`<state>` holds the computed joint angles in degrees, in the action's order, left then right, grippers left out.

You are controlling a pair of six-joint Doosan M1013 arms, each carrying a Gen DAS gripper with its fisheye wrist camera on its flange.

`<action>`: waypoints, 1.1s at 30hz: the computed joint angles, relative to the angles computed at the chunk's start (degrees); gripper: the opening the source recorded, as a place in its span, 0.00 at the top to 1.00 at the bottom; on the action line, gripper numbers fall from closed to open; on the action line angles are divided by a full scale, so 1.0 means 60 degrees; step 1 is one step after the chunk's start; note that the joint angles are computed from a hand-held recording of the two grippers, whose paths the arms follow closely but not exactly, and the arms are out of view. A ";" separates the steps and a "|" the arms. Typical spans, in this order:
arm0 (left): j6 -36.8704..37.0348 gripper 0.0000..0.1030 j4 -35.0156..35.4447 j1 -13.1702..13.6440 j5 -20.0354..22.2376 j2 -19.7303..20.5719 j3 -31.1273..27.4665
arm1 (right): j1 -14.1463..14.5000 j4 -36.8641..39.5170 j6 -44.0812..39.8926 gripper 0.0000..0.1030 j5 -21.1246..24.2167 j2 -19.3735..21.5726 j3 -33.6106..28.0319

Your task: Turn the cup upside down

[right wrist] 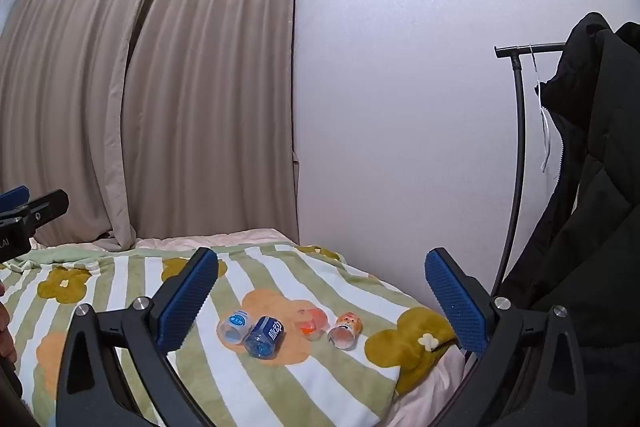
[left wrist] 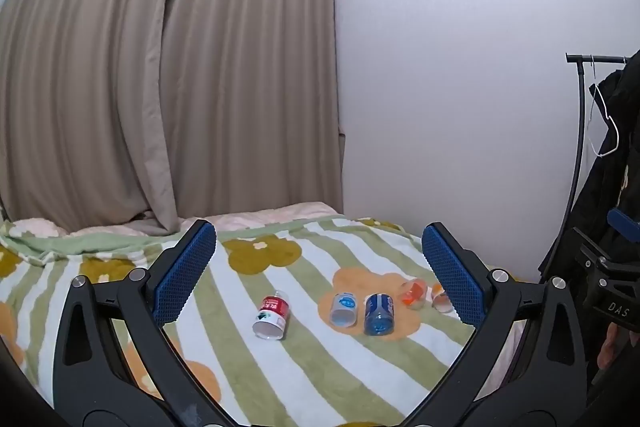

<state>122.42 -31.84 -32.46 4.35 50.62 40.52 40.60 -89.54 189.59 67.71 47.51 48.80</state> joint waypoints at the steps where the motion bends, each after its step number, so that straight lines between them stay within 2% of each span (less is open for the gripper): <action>1: 0.0000 0.00 -0.0002 -0.0002 -0.0010 -0.0001 0.0002 | 0.0001 0.0001 -0.0006 0.00 0.0002 -0.0002 0.0002; 7: 0.0186 0.00 -0.0205 -0.0007 -0.0044 0.0007 0.0023 | 0.0011 -0.0033 0.0030 0.00 -0.0005 -0.0023 0.0019; 9: -0.0065 0.00 0.0044 -0.0012 0.0001 0.0028 -0.0006 | 0.0006 -0.0033 0.0030 0.00 -0.0025 -0.0011 0.0004; 12: 0.0439 0.00 -0.0530 0.0026 0.0309 0.0092 -0.0154 | 0.0017 0.0021 0.0042 0.00 -0.0001 0.0026 -0.0073; 16: 0.0322 0.00 -0.0396 0.0020 0.0286 0.0061 -0.0090 | 0.0025 0.0015 -0.0009 0.00 0.0027 -0.0017 -0.0014; 21: 0.0703 0.00 -0.0790 0.0024 0.0216 0.0032 -0.0020 | 0.0007 -0.0028 -0.0009 0.00 0.0009 -0.0023 0.0022; 33: 0.0058 0.00 -0.0191 0.0039 0.0315 -0.0003 0.0004 | 0.0009 -0.0031 -0.0061 0.00 -0.0013 -0.0049 0.0055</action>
<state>122.77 -32.99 -32.22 6.24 50.60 40.54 40.66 -89.73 189.23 67.63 47.21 49.13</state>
